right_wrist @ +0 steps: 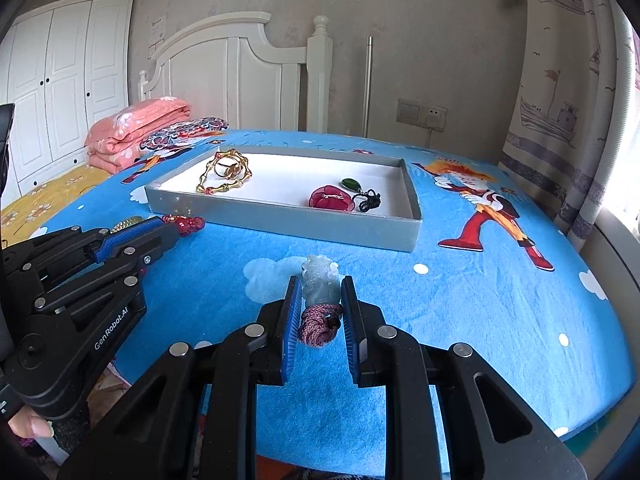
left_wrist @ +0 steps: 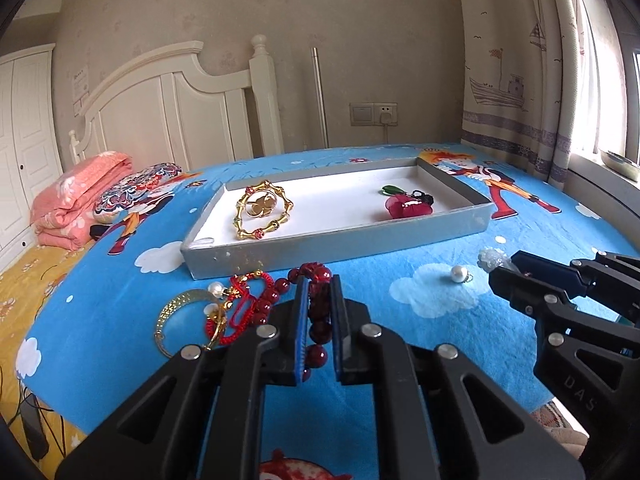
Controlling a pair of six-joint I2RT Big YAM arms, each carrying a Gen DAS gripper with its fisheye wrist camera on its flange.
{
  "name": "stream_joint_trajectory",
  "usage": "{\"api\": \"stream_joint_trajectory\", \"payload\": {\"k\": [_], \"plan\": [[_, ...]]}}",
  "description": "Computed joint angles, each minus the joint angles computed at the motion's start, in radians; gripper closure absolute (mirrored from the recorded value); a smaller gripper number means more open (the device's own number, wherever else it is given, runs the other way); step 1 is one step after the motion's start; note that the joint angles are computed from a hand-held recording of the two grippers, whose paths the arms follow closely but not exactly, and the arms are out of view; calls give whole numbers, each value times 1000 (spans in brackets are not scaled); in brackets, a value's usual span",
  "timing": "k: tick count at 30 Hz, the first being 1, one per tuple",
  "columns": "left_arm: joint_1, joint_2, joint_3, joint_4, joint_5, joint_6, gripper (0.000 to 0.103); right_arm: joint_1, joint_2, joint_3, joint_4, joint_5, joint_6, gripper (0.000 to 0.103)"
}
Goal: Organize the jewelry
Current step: 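Lift the red bead bracelet with the left tool while the right tool carries the pink cord toward the tray, then lower both pieces into the grey tray and open both tools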
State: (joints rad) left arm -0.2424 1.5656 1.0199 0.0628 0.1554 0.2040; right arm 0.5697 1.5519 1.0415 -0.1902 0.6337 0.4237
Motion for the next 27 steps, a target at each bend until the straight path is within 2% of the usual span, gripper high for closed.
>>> {"api": "stream_joint_trajectory", "payload": {"k": [7, 14, 27], "plan": [[22, -3, -1, 12, 5, -36, 93, -3, 13, 30, -23, 14, 12, 84], [28, -1, 39, 3, 7, -68, 93, -12, 36, 98, -31, 23, -36, 84], [6, 53, 253, -74, -33, -103, 93, -81, 98, 269, -58, 9, -126, 84]]}}
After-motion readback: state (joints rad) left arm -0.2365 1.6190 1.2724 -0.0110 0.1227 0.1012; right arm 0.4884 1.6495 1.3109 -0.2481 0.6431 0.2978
